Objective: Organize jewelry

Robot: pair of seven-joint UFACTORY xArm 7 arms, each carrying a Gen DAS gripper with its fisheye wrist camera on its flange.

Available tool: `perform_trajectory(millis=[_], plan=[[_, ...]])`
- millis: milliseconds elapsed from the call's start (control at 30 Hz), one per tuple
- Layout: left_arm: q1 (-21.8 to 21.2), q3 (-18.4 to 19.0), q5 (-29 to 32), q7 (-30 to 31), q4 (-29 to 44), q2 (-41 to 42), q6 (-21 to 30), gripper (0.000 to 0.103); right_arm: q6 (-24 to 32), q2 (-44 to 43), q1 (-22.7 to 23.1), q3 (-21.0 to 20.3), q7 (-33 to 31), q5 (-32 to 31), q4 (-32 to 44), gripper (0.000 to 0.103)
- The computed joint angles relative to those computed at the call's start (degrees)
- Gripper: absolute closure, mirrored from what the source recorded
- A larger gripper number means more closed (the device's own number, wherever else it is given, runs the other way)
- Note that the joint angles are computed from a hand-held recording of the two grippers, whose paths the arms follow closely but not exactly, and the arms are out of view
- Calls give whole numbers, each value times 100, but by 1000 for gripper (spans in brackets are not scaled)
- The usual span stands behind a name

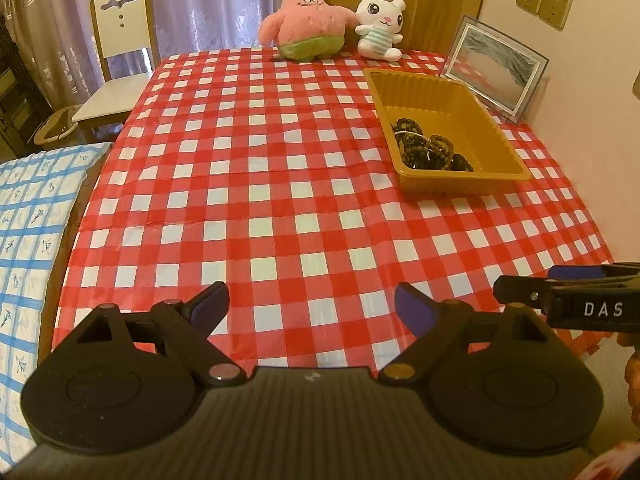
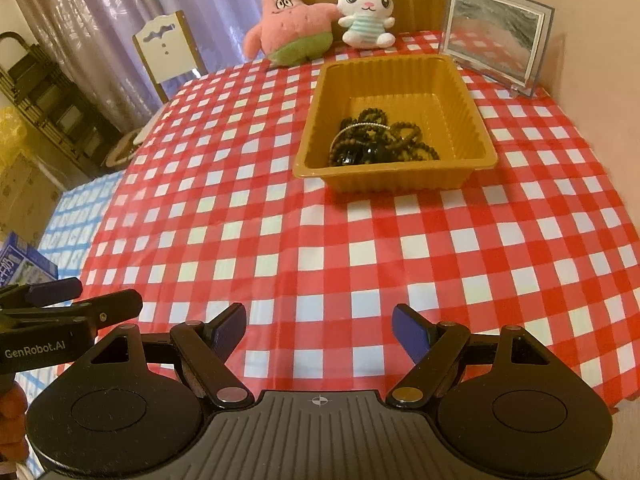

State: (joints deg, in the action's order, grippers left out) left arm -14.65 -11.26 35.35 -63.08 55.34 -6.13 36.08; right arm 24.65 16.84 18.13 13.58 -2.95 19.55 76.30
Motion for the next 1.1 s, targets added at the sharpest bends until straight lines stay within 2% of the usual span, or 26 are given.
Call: perform_trajectory(millis=[1100], plan=[[-87, 60, 53, 112, 173, 172, -31, 14, 29, 75, -1, -14, 0, -72, 118, 23]])
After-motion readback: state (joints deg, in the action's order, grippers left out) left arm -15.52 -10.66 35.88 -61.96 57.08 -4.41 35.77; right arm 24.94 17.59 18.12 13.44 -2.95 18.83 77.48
